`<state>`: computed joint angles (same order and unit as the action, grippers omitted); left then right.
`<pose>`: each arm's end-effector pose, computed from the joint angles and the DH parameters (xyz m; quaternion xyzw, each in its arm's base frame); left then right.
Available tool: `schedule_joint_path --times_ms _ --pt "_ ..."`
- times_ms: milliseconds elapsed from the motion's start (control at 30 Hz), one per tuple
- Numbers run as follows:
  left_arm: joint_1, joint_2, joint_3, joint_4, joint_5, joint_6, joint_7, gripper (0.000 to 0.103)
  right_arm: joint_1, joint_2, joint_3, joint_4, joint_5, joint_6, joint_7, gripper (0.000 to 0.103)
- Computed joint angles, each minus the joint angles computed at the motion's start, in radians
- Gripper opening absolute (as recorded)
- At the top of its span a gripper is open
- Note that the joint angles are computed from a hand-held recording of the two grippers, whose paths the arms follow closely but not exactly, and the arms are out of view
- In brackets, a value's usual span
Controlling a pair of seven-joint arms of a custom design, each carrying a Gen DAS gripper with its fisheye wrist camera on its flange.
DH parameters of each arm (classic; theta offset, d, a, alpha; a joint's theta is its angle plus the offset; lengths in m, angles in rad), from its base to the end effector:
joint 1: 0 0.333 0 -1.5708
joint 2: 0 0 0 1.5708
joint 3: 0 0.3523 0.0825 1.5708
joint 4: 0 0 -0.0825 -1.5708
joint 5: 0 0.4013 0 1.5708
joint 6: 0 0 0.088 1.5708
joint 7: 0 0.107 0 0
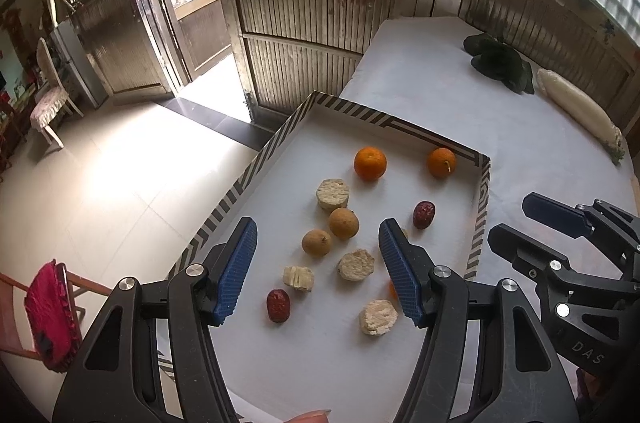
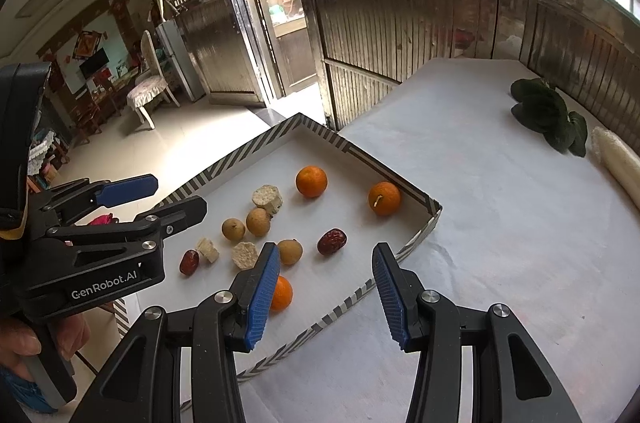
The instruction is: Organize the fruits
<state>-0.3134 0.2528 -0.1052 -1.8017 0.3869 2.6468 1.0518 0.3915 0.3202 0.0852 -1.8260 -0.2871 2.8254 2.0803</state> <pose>0.6320 -0.2849 0.4996 -0.6104 0.7270 -0.2353 0.2086 0.6231 0.3305 0.4637 -0.7266 0.5971 -0.1678 0.2957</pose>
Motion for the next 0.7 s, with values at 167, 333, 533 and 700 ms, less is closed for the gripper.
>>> schedule_joint_path --times_ms 167,333,533,700 --pt "0.001 0.006 0.001 0.006 -0.004 -0.008 0.002 0.064 0.000 0.005 0.001 0.006 0.005 -0.002 -0.004 0.046" --pt "-0.001 0.009 0.005 0.008 0.006 -0.011 -0.002 0.064 -0.006 0.017 0.011 0.019 0.024 -0.007 -0.023 0.046" --pt "-0.016 0.012 0.022 0.007 0.068 0.002 -0.036 0.064 -0.004 0.025 0.009 0.027 0.035 -0.011 -0.029 0.046" --pt "-0.012 0.026 0.000 0.030 0.058 -0.001 0.026 0.064 0.035 -0.001 -0.051 -0.012 -0.036 0.011 0.085 0.046"
